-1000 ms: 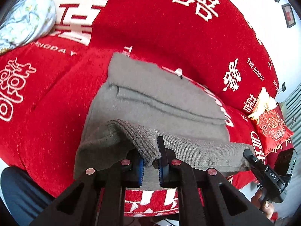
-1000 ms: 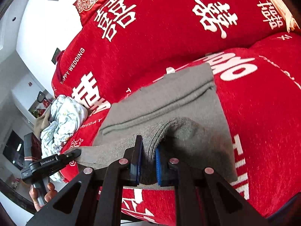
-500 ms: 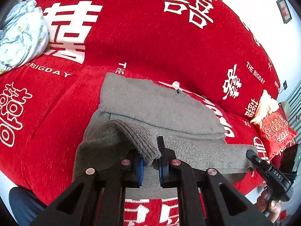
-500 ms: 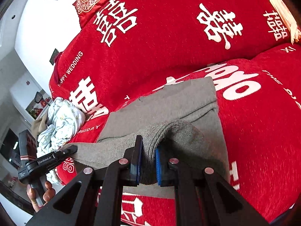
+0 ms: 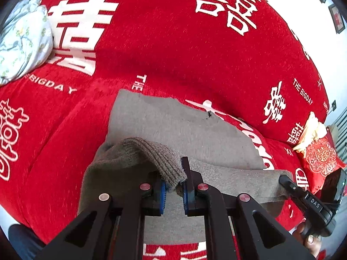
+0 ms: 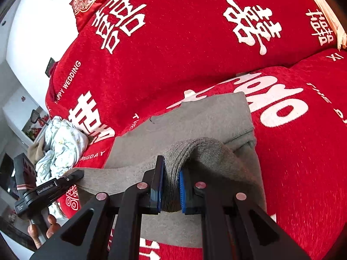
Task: Fold small clothes
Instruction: 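Hold the folded hem with both grippers and lay it onto the body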
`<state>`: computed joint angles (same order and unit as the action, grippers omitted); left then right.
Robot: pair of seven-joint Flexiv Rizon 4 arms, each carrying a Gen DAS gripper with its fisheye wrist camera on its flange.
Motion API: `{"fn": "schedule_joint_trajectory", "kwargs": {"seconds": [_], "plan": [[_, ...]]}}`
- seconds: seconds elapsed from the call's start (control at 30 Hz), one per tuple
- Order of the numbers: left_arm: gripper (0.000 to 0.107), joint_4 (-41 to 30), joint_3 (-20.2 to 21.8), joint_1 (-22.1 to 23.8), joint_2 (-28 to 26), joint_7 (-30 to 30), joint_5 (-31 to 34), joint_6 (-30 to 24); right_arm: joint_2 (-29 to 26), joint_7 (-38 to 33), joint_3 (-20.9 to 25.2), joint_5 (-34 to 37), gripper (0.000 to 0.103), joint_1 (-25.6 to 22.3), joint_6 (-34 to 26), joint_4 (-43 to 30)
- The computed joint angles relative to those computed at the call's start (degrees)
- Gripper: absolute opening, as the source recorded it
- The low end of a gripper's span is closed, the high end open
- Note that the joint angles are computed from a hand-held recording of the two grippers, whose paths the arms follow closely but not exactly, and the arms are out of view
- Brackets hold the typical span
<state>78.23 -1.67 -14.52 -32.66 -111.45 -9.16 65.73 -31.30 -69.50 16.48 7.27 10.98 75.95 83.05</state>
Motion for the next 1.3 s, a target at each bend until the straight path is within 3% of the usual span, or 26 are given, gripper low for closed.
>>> {"fn": "schedule_joint_trajectory", "kwargs": {"seconds": [0.83, 1.07, 1.3], "plan": [[0.013, -23.45, 0.84, 1.16, -13.50, -1.89, 0.76, -14.22, -11.82, 2.11, -2.08, 1.22, 0.013, 0.54, -13.00, -20.37], [0.013, -35.30, 1.20, 1.58, -20.31, -2.81, 0.85, -20.72, -16.28, 3.00, -3.07, 1.33, 0.013, 1.10, -17.08, -27.69], [0.013, -55.72, 2.10, 2.11, -32.13, -4.58, 1.11, -32.79, -22.41, 3.71, -3.89, 1.16, 0.013, 1.78, -23.20, -37.51]]}}
